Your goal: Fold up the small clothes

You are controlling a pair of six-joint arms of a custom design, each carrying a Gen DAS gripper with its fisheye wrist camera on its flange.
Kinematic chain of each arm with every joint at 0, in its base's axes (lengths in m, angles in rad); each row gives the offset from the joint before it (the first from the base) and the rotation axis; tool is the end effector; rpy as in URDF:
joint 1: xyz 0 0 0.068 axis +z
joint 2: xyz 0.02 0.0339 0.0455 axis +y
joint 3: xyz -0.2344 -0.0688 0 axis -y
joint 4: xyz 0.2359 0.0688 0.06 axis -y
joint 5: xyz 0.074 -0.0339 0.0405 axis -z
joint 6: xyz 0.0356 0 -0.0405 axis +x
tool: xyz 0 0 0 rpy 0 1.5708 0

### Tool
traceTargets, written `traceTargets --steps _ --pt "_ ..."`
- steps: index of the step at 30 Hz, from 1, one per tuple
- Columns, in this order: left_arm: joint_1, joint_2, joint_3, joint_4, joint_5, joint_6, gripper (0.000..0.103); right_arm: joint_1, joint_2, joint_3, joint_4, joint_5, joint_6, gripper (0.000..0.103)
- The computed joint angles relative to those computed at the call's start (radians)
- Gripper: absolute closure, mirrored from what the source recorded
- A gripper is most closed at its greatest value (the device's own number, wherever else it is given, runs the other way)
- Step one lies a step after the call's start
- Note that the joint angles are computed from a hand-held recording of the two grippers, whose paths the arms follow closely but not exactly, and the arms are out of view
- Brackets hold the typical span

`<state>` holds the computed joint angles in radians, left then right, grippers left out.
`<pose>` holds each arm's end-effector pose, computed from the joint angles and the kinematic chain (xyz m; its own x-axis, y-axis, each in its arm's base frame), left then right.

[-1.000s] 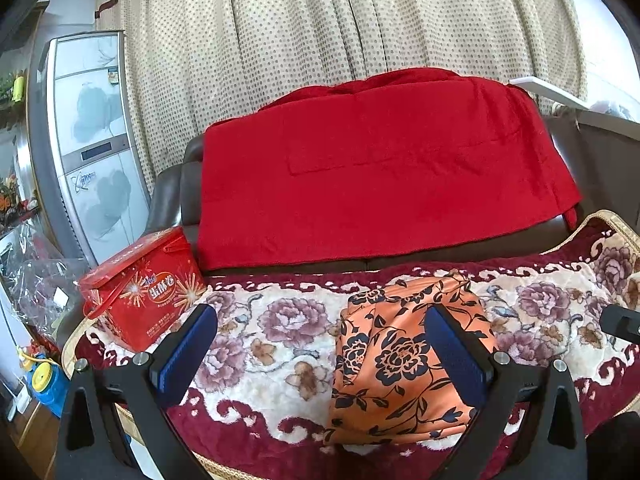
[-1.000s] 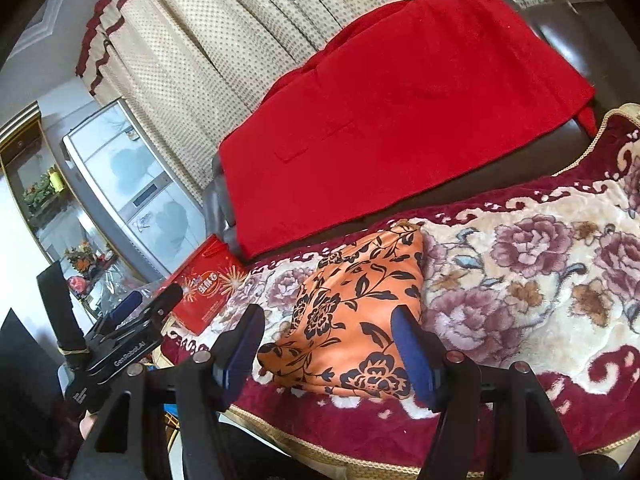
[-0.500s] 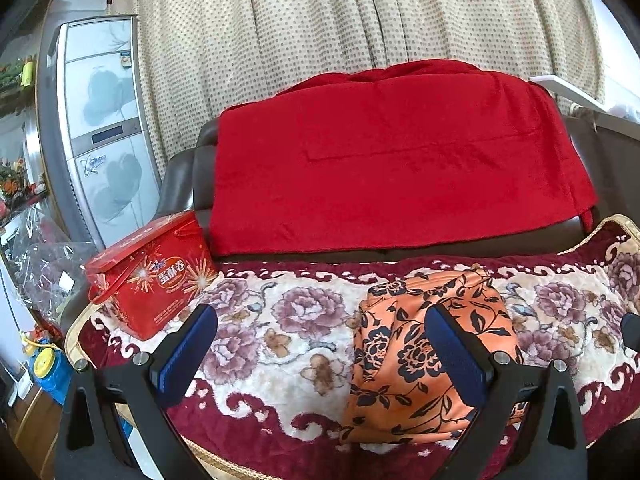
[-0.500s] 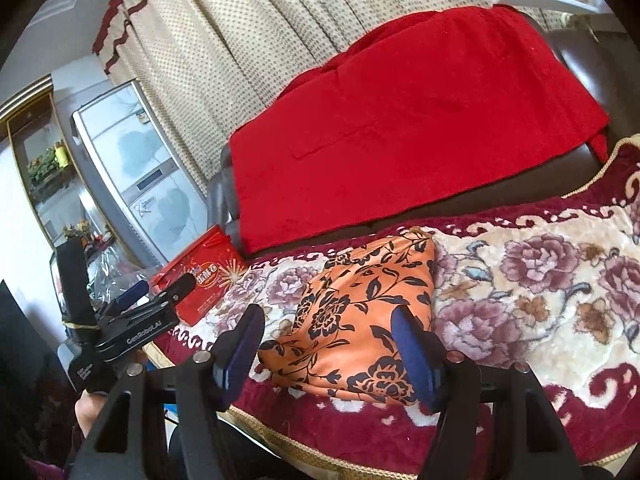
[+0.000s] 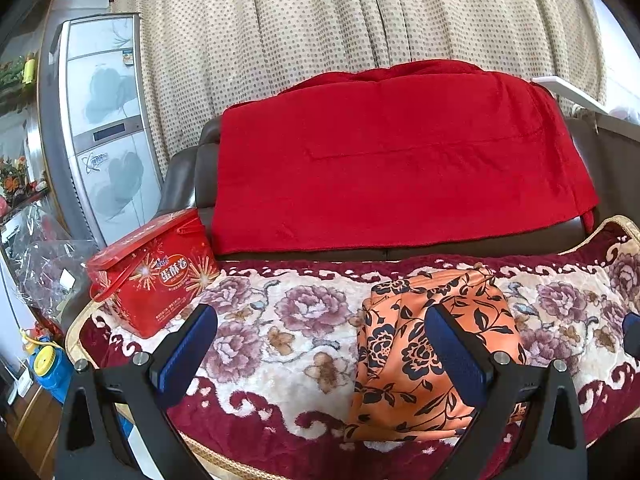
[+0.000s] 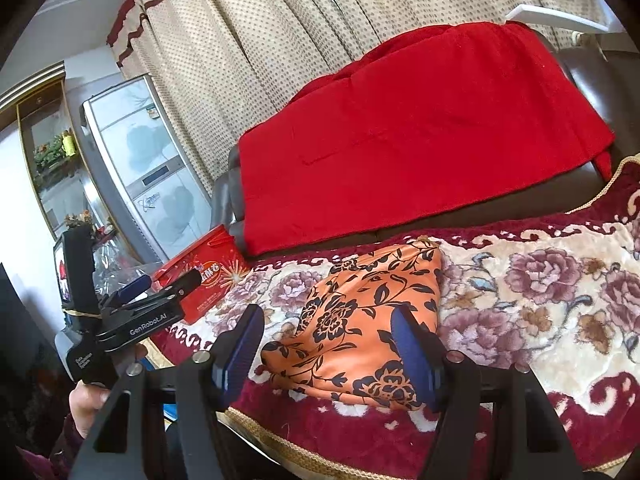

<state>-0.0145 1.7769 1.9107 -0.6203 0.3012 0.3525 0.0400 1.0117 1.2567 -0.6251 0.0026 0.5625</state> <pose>0.3890 -0.0162 0.3834 -0.3434 0.3347 -0.8775 0.4205 0.8903 0.1750 0.2116 0.0084 0.3870 -0.3336 0.5204 -0.7861 0.1659 0.8532 0.4944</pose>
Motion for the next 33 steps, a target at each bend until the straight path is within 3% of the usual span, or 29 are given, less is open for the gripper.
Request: traceTargets --steps 33 --pt "0.006 0.039 0.017 -0.002 0.000 0.017 0.000 0.033 0.010 -0.027 0.018 0.011 0.031 0.034"
